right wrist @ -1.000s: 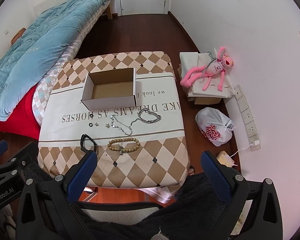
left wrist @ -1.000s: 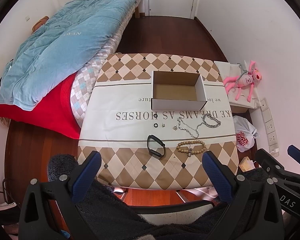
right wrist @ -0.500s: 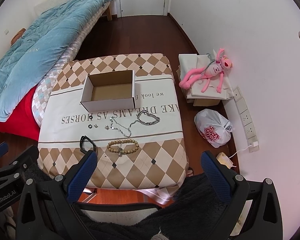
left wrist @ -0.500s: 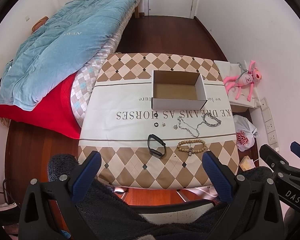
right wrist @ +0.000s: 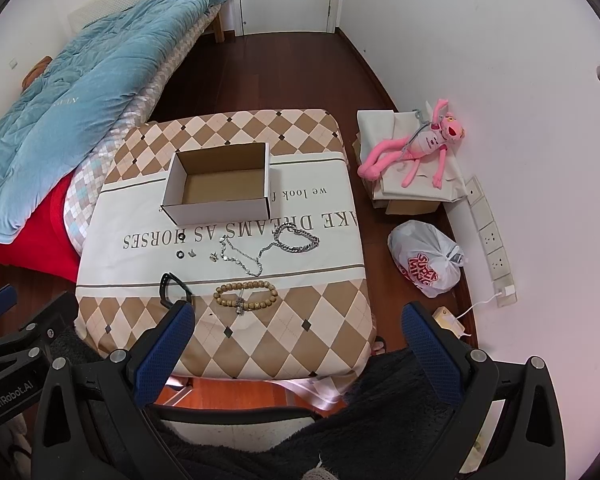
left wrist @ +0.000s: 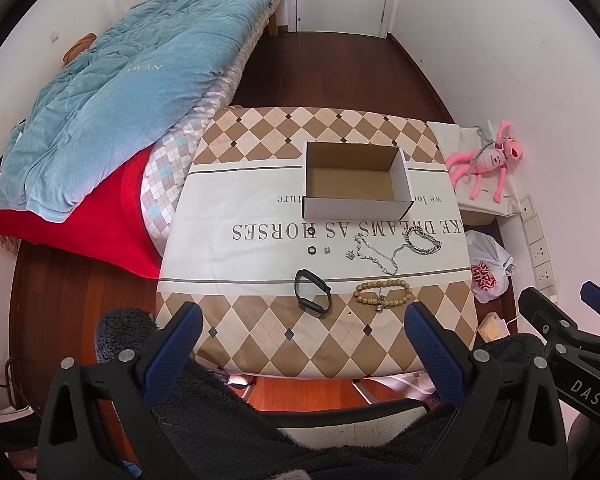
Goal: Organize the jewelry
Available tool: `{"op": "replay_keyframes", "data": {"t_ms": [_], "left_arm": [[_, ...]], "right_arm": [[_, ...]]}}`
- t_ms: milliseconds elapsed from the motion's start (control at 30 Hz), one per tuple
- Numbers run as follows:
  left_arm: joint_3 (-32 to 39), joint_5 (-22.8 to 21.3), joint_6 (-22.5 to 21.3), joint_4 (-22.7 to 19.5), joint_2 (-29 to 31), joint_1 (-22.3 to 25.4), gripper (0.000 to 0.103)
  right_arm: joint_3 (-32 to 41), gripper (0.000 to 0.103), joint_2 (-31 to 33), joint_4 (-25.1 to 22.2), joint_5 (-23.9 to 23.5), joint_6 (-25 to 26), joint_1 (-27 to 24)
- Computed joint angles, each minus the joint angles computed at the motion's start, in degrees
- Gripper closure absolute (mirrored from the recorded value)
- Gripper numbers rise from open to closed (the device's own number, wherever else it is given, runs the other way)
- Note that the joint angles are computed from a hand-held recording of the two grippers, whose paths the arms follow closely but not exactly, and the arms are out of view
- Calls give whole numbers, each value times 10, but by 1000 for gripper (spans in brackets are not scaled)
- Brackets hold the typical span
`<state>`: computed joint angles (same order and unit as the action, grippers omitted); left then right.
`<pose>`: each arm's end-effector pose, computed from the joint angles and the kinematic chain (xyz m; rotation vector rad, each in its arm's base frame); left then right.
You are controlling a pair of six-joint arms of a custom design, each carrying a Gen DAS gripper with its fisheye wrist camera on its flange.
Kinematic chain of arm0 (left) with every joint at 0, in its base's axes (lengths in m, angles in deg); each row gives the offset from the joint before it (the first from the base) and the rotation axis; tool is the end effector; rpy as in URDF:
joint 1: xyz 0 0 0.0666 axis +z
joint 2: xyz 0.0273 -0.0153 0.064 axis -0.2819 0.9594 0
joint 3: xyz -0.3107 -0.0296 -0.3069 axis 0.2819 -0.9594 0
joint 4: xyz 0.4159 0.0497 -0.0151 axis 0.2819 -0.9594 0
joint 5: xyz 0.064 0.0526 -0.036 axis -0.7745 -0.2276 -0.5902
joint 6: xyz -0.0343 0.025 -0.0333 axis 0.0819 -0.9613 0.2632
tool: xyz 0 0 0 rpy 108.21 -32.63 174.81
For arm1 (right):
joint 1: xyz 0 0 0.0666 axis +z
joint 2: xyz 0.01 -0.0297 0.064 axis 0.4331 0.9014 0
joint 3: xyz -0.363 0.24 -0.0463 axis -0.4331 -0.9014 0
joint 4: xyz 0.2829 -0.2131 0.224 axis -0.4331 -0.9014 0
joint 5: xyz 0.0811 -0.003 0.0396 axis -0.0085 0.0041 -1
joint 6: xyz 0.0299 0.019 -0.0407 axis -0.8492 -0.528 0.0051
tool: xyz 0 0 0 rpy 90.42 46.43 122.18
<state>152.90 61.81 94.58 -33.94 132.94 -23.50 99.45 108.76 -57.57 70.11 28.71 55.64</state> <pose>0.4376 -0.0493 0.5896 -0.4161 2.6945 0.0726 0.4694 0.2613 0.6180 -0.3064 2.6781 -0.0717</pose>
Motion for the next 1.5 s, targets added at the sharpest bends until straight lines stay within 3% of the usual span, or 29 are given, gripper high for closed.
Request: {"op": "replay_keyframes", "data": {"t_ms": [1167,1333,1500], "left_arm": [[24,-1,1,-14,12,0,0],[12,-36,-11,18,23,11,0],[-25,-68,-29,53,48,27,0]], "right_arm": [[14,0,2,-1,11,-1,5],[25,0,11,32,40,-1,2],[-2,0,26,80,15,13,-15]]}}
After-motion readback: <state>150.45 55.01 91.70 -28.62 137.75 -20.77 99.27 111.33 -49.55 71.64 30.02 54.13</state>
